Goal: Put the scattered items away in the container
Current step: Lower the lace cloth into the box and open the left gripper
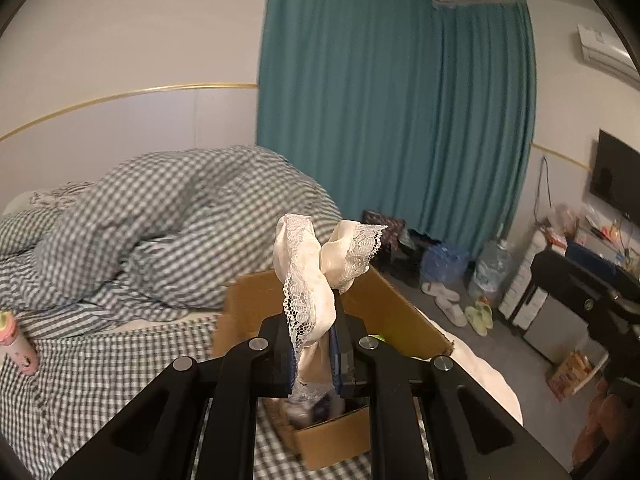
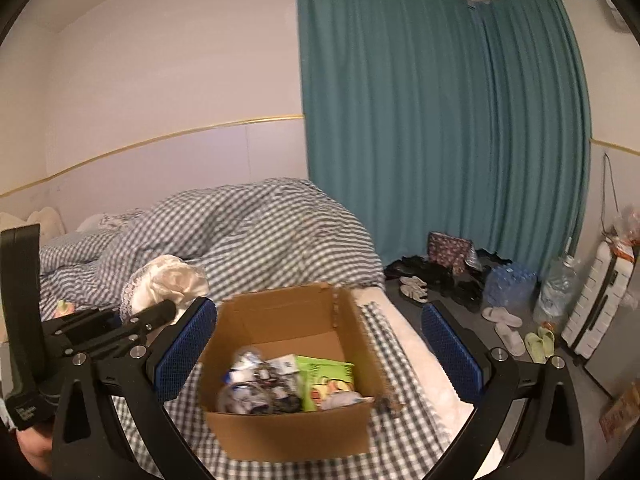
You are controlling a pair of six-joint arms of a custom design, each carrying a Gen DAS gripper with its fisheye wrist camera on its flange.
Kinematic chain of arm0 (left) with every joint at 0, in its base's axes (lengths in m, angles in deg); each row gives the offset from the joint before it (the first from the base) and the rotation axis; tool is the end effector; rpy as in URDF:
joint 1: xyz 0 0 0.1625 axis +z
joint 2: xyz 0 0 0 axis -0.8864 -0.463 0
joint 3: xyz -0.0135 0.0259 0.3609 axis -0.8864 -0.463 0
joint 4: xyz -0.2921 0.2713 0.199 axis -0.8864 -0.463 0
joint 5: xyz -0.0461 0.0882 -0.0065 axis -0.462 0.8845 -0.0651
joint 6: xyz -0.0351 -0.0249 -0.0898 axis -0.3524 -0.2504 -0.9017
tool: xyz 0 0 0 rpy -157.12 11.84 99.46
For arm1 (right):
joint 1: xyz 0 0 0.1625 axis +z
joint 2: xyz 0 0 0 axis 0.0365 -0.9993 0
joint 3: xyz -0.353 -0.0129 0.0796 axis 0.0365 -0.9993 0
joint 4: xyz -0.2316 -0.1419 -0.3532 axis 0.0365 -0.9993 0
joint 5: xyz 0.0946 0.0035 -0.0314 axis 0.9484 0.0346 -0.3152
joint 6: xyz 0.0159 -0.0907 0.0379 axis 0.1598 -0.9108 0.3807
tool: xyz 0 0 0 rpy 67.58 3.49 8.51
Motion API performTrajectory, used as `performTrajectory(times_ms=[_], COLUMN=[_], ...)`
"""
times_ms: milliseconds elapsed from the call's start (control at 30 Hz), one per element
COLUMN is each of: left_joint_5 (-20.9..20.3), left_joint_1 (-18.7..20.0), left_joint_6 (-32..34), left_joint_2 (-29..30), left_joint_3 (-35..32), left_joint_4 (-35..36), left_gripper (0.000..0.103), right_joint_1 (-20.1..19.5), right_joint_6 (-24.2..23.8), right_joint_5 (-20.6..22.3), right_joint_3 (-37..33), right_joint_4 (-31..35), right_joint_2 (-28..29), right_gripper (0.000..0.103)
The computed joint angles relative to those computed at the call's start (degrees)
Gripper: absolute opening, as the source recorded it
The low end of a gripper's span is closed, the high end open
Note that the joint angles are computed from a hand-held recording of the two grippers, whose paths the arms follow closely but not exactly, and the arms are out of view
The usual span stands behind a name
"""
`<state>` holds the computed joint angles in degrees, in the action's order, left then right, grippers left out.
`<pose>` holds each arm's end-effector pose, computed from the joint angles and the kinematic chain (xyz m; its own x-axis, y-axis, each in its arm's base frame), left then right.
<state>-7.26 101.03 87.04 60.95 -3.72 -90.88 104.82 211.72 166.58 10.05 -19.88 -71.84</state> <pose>-0.5493 -0.6488 0.0717 -0.4891 0.7744 -0.4014 0.8541 0.3321 -0.4002 0.2069 -0.4952 0.4768 -0.6314 0.5393 0.5573 -0.5025 0.2629 -0.8237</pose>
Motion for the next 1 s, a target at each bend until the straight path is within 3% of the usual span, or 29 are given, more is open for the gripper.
performTrajectory(times_ms=[400, 700, 767, 833, 1000], left_joint_5=[-0.66, 2.66, 3.08, 2.90, 2.23], left_joint_1=[-0.30, 1.61, 2.14, 2.53, 3.42], left_joint_6=[0.45, -0.71, -1.75, -1.95, -2.14], left_joint_2=[8.64, 19.01, 21.48, 22.90, 25.06], left_joint_3=[-8.38, -23.68, -27.68, -29.86, -32.96], left_joint_4=[4.97, 16.36, 19.68, 21.29, 21.97], left_gripper=[0.013, 0.016, 0.026, 0.061, 0.087], right_joint_1=[-5.97, -9.93, -10.86, -11.79, -13.89], right_joint_6=[6.62, 9.55, 10.75, 11.95, 14.51], right_joint_5=[-1.10, -3.99, -4.55, -5.25, -7.24], right_joint_3=[0.09, -4.59, -5.82, -6.81, -9.14], right_joint_4=[5.98, 11.23, 12.70, 14.02, 17.14], right_joint_2=[-3.42, 1.03, 2.17, 3.13, 5.47], right_gripper=[0.103, 0.103, 0.103, 0.103, 0.103])
